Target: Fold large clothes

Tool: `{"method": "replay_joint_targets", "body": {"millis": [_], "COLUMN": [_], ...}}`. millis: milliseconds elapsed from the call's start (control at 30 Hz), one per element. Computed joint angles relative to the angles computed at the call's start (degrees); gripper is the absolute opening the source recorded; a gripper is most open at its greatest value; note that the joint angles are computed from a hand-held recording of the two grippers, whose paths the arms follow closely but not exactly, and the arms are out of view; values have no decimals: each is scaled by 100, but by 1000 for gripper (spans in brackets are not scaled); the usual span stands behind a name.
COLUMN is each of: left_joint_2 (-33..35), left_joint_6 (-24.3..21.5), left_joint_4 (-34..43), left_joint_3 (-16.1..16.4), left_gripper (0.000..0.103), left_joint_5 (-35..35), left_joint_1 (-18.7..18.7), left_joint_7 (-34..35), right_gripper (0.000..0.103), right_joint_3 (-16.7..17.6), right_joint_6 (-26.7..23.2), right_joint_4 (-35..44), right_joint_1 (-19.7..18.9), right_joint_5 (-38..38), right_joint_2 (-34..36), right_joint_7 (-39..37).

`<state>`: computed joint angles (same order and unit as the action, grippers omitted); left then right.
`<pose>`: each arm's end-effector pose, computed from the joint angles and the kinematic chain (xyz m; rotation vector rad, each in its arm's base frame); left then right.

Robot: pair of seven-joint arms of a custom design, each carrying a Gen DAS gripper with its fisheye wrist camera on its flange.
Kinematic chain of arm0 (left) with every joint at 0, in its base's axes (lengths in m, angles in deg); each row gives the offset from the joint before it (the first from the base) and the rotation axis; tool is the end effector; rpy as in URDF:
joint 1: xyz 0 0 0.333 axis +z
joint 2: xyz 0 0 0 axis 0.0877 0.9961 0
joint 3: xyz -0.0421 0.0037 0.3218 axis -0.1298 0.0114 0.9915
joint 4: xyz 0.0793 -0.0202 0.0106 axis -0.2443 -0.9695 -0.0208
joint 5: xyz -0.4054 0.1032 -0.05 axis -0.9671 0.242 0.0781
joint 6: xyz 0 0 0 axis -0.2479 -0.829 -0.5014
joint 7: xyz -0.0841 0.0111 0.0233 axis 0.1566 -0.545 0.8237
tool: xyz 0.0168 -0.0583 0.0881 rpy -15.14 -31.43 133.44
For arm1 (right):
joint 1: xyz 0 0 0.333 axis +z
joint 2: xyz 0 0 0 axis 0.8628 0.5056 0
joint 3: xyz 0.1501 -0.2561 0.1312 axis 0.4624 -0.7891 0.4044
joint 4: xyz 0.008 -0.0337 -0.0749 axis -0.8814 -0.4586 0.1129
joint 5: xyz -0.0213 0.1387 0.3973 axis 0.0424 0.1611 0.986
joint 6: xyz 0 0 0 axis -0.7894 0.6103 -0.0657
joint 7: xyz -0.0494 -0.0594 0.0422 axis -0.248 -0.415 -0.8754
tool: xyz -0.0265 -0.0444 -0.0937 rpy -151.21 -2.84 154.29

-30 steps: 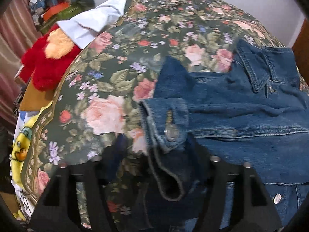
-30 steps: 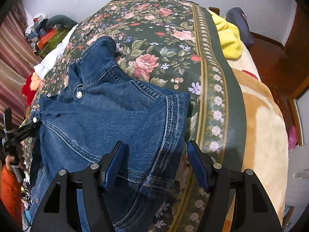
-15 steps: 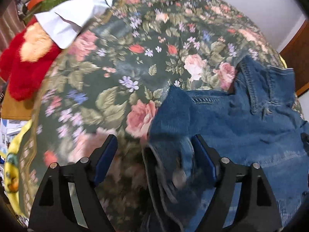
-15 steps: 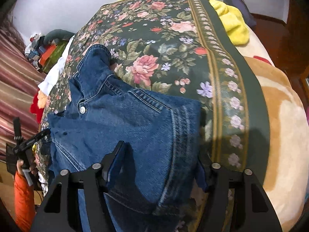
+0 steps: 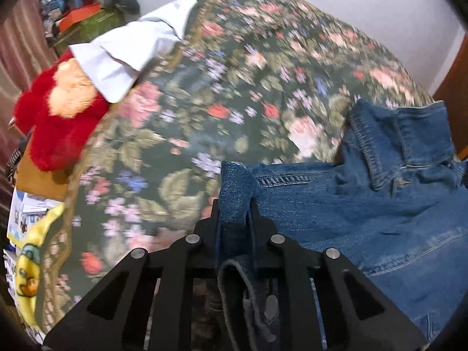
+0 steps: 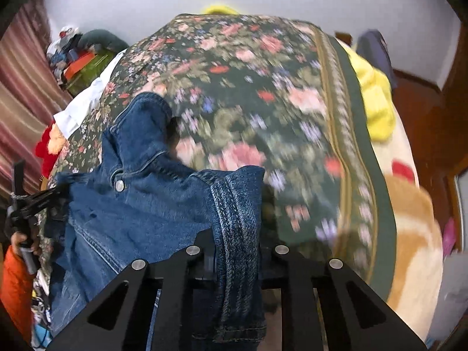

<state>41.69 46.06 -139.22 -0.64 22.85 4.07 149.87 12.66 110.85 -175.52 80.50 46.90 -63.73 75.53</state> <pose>0.7889 -0.1097 0.5513 -1.4767 2.3853 -0.6679 0.5795 0.2785 0.5709 -1.4085 2.2680 -0.4078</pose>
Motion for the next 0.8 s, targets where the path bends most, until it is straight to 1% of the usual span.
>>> {"method": "replay_joint_targets", "body": {"millis": [133, 167, 267, 300, 333, 367, 433, 467, 500, 533, 600, 633, 667, 800], "left_joint_2": [121, 168, 543, 732, 881, 1042, 1156, 1103, 1065, 980, 781, 682, 588, 234], "left_joint_6": [35, 21, -242, -430, -546, -667, -727, -656, -579, -477, -321, -264, -197, -92], "left_joint_4": [288, 366, 909, 1193, 1409, 1638, 1761, 1643, 1554, 1398, 1089, 957, 822, 422], "left_joint_3": [90, 112, 207, 227, 244, 248, 213, 196, 193, 212, 255, 270, 270, 234], "left_gripper": [15, 15, 15, 16, 18, 20, 23, 23, 23, 23, 23, 23, 23, 23], "left_joint_5": [105, 152, 361, 404, 446, 465, 446, 435, 450, 507, 624, 687, 720, 680], "left_joint_1": [19, 15, -51, -67, -82, -87, -56, -34, -34, -56, -100, -126, -130, -75], "left_joint_7": [-88, -109, -272, -347, -419, -488, -552, -559, -555, -542, -552, -544, -527, -560], "right_gripper": [14, 14, 14, 14, 14, 15, 15, 18, 27, 33, 61, 65, 67, 67], "right_joint_3": [-97, -133, -257, -297, -340, -385, -437, -446, -454, -475, -532, -566, -564, -470], "right_joint_6": [-117, -172, -337, -437, -566, -658, -640, -535, -447, -510, -740, -932, -1006, -1114], "right_joint_4": [890, 1210, 1877, 2076, 2264, 2373, 2317, 2174, 1992, 1941, 1894, 1903, 1881, 1648], "right_joint_1": [-10, -2, 75, 95, 114, 134, 130, 109, 86, 97, 176, 247, 271, 292], "right_joint_5": [-37, -38, -18, 21, 72, 113, 211, 289, 364, 342, 101, -129, -250, -448], "right_joint_2": [672, 911, 1424, 1578, 1725, 1819, 1833, 1762, 1657, 1614, 1534, 1497, 1457, 1125], "right_joint_7": [-465, -607, -840, -911, -941, -928, -955, -942, -903, -868, -754, -671, -641, -549]}}
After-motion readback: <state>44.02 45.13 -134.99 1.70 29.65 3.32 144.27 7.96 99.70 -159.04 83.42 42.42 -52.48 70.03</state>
